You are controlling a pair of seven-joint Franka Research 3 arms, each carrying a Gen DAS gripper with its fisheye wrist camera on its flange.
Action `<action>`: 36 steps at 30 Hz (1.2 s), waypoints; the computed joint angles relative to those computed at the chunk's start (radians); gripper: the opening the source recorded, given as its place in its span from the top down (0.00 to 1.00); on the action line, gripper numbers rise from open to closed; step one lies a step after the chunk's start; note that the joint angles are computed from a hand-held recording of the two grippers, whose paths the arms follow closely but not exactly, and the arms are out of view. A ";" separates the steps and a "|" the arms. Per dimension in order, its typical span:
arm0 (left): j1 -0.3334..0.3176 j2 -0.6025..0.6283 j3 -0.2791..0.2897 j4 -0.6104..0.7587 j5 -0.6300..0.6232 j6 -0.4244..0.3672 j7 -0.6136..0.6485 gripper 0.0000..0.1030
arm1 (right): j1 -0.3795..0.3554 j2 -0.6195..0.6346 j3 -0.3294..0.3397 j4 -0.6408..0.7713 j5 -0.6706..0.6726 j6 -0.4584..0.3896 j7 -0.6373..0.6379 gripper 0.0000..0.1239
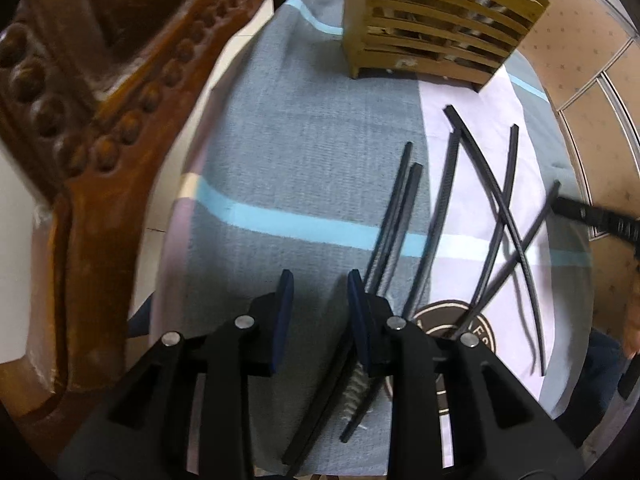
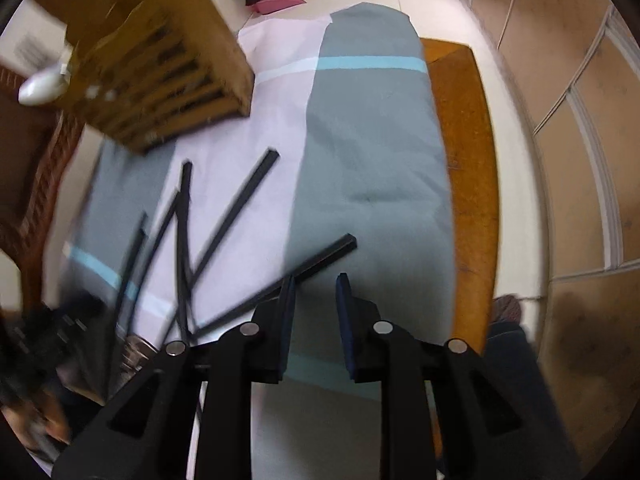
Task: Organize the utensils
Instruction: 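Move the right tool toward the chopsticks while the left tool holds its chopsticks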
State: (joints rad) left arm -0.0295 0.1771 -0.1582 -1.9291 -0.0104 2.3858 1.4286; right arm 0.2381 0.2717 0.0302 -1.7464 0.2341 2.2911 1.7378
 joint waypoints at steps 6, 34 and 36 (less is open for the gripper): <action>-0.012 0.011 -0.008 0.003 -0.001 0.007 -0.018 0.72 | -0.003 0.093 -0.007 0.131 0.029 -0.053 0.077 0.73; -0.080 0.284 -0.005 0.427 0.132 -0.174 -0.040 0.67 | 0.062 0.037 -0.007 0.059 -0.175 0.019 -0.069 0.85; -0.079 0.299 -0.004 0.446 0.146 -0.175 -0.045 0.65 | 0.054 0.030 -0.005 0.050 -0.160 0.026 -0.080 0.82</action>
State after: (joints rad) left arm -0.1086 0.4763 -0.1627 -1.4829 0.1354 2.2111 1.3833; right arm 0.2925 0.3012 0.0255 -1.6964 0.0737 2.3168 1.6581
